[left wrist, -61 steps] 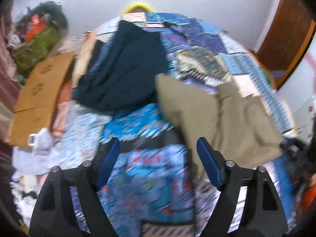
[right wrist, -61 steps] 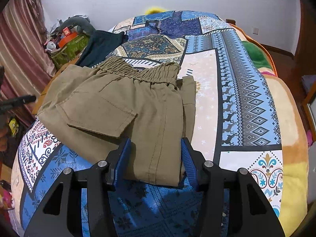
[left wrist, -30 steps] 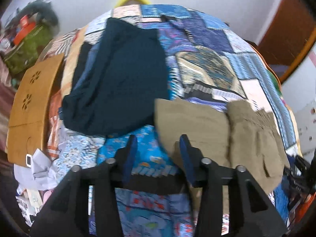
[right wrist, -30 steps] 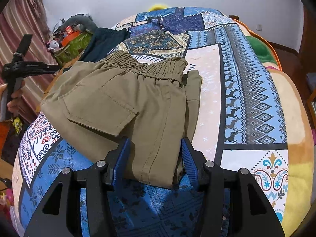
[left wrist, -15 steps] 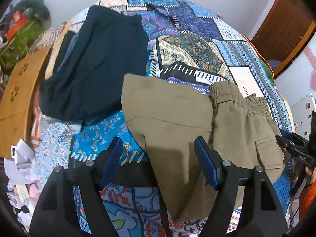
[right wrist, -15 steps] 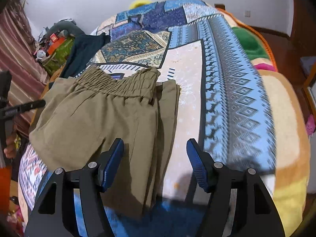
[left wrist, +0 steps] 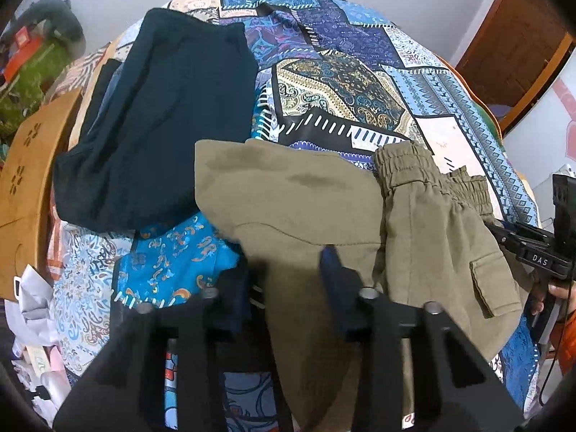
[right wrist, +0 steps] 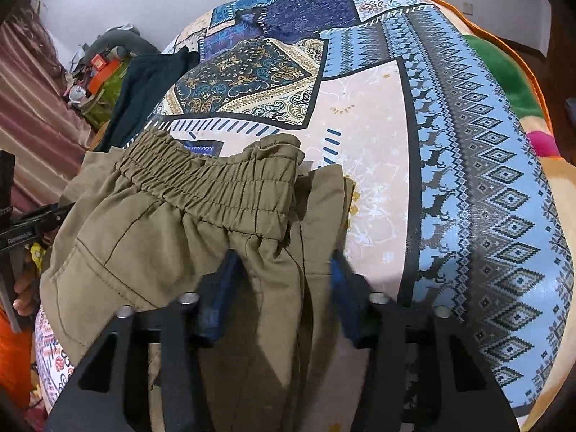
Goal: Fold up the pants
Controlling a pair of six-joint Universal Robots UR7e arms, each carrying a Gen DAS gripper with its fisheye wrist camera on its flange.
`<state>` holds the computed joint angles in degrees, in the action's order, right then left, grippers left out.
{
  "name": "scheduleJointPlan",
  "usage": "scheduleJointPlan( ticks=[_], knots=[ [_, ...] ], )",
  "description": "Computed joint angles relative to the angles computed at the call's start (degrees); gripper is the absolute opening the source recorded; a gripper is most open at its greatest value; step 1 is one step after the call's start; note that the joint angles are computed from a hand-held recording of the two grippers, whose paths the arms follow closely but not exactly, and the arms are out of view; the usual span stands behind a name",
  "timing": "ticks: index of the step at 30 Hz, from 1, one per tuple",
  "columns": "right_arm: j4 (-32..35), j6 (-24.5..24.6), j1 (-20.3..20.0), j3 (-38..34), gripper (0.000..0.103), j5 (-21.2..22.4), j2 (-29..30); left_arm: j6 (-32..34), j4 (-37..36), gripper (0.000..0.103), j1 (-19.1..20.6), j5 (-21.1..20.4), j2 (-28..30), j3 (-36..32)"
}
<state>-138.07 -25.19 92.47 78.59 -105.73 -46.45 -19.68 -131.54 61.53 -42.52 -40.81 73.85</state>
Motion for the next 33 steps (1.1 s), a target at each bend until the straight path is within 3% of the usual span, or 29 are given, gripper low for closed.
scheduleJointPlan(
  ticks=[3, 8, 11, 14, 22, 33],
  knots=[
    [-2.33, -2.05, 0.47, 0.91, 0.024, -0.71, -0.23, 1.08, -1.65, 0.015, -0.79, 2.38, 0.02, 0.73],
    [-6.01, -5.84, 2.22, 1.70, 0.018, -3.49, -0.25, 0.48, -2.97, 0.009, -1.39, 1.06, -1.25, 1.29],
    [-6.52, -5.86, 2.81, 1.23, 0.017, -2.74, -0.57, 1.13, -5.04, 0.004, -1.97, 0.11, -2.80, 2.20],
    [-7.38, -6.70, 3.69, 0.93, 0.017, -1.79, -1.21, 2.36, -6.19, 0.003, -2.72, 0.42, -3.76, 2.47],
    [-10.62, -9.29, 7.42, -1.34, 0.017, 0.69, -0.29, 7.47, -12.33, 0.003, -5.18, 6.17, -5.98, 3.27],
    [-11.81, -11.38, 12.37, -12.74, 0.016, 2.13, 8.46, 14.94, -19.79, 0.003, -4.45, 11.79, -8.79, 1.35]
  ],
)
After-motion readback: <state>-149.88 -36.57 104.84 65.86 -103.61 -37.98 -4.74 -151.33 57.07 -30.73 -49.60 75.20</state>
